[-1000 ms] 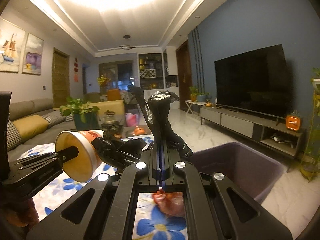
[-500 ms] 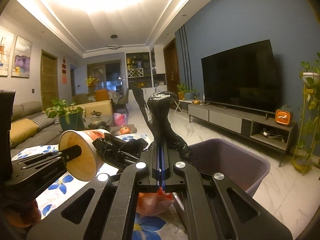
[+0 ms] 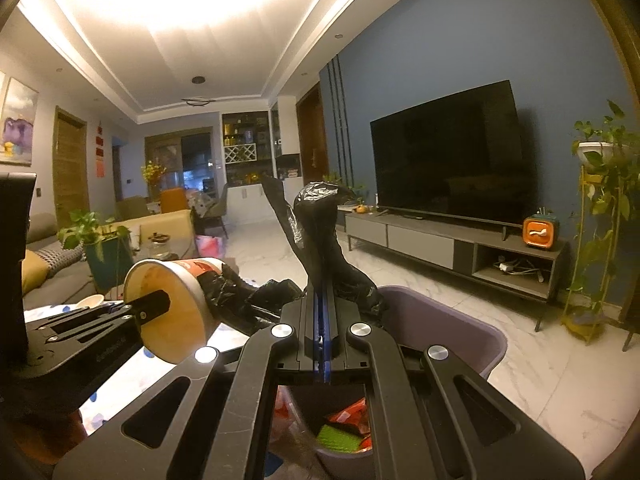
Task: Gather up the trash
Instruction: 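Lift and carry the orange cup and black bag over the grey bin, then open both tools to drop the cup and bag into the grey bin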
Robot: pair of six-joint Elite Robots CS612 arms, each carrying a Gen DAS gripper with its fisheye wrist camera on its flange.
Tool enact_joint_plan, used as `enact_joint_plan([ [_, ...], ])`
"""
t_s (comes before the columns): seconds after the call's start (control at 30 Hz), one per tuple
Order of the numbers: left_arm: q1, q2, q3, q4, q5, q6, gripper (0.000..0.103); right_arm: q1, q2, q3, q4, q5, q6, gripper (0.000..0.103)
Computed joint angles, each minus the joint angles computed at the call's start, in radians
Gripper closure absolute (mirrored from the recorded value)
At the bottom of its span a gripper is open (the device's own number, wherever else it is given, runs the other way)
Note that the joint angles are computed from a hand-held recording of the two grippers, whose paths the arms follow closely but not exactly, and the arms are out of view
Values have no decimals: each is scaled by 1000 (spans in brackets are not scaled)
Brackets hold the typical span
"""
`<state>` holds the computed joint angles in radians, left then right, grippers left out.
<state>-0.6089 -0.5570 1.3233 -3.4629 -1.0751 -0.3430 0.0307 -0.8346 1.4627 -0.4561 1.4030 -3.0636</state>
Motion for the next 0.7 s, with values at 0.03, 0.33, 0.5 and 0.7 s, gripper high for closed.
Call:
enact_joint_plan([
  [0.03, 1, 4, -10, 5, -7, 2, 101, -1, 1, -2, -1, 7, 0, 101],
  [0.33, 5, 45, -94, 52, -56, 28, 101, -9, 18, -30, 6, 44, 15, 101],
  [0.5, 11, 62, -135, 73, -77, 34, 101, -9, 31, -52, 28, 60, 21, 101],
  [0.7, 16, 83, -176, 84, -107, 41, 101, -8, 45, -78, 56, 65, 21, 101],
])
